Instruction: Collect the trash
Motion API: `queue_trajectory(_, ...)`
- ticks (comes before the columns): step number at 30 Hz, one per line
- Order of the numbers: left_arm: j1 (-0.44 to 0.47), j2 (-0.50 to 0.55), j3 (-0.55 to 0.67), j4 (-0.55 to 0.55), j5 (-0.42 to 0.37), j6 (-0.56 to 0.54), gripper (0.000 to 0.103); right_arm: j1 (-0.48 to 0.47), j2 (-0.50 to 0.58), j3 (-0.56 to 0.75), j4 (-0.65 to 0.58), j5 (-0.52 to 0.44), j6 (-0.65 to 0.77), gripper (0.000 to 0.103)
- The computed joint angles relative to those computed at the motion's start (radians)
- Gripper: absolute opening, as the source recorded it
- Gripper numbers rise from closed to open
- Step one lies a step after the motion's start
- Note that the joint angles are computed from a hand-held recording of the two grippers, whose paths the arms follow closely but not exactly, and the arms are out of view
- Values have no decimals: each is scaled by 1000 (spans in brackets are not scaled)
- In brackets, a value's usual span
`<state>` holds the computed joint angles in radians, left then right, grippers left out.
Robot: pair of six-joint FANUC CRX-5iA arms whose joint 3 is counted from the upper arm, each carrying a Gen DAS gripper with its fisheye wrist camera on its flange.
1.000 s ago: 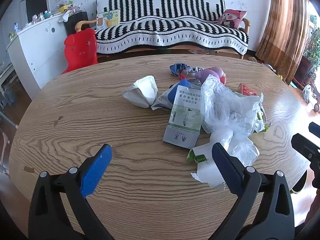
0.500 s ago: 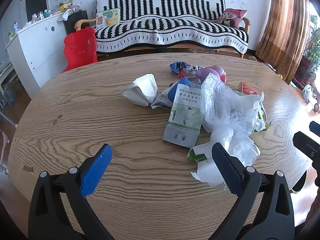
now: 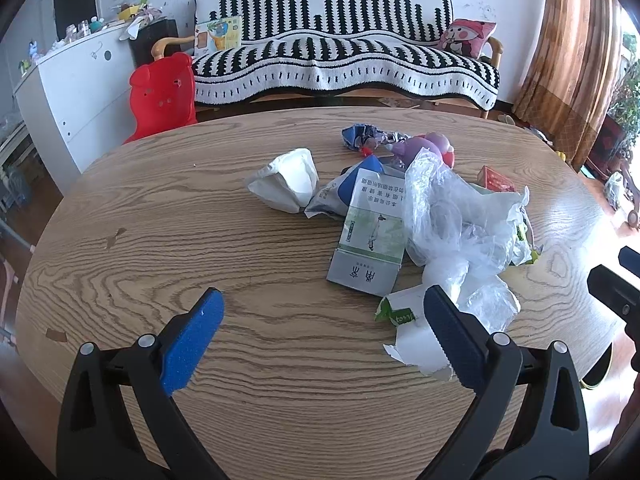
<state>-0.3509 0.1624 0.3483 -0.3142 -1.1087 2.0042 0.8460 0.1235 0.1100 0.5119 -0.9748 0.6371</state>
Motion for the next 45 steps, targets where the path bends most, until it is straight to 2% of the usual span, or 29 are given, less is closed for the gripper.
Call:
queue_trajectory(30,25,-8,-7,28,1,-13,97,-9,1,-2,-16,24,-2,97)
queue_trajectory(40,6,30,20,71,7,-99,97,-32,-11,-11,-43,24,19,97)
queue_trajectory(45,-12,103,95,95,-13,-160,97,-67,-26,-28,-85,45,60,97)
